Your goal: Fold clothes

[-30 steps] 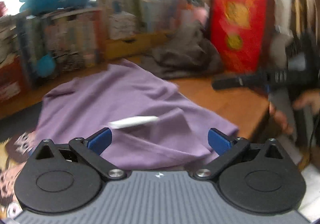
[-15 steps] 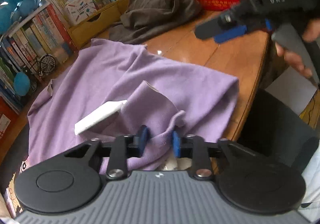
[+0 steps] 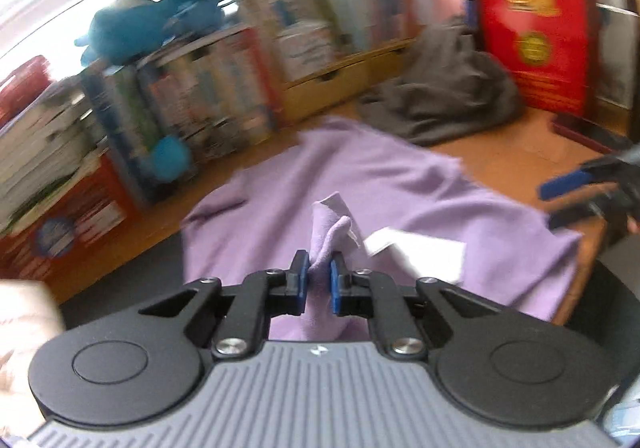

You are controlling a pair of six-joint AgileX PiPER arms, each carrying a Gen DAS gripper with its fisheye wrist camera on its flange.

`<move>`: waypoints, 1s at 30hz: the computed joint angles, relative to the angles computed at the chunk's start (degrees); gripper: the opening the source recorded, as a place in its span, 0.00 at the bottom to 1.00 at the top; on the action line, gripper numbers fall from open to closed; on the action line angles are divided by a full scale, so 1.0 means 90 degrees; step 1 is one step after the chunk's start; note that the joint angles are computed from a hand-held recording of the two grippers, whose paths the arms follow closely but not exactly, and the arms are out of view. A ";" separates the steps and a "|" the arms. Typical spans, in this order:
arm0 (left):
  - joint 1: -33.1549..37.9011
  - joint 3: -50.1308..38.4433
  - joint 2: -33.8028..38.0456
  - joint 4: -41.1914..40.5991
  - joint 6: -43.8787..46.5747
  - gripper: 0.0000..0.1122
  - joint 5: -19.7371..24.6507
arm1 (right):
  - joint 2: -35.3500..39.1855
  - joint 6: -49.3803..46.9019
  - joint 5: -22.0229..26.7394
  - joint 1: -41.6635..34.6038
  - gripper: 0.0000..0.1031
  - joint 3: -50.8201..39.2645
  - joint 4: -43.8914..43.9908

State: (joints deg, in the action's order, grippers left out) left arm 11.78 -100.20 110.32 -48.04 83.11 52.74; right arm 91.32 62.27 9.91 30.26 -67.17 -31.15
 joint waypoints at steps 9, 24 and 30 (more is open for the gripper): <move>0.0886 -0.0263 0.0296 0.0440 -0.0967 0.17 -0.0211 | 0.0983 -0.0751 0.1384 0.1182 1.00 -0.1197 -0.1773; 0.1075 0.0755 -0.0273 -0.1062 0.1475 0.90 -0.0174 | 0.1338 -0.1359 0.2227 0.1279 1.00 -0.1846 -0.1238; -0.0061 0.1326 -0.0239 -0.0894 0.3555 0.84 -0.1324 | 0.1296 -0.1514 0.2221 0.1301 1.00 -0.1854 -0.1025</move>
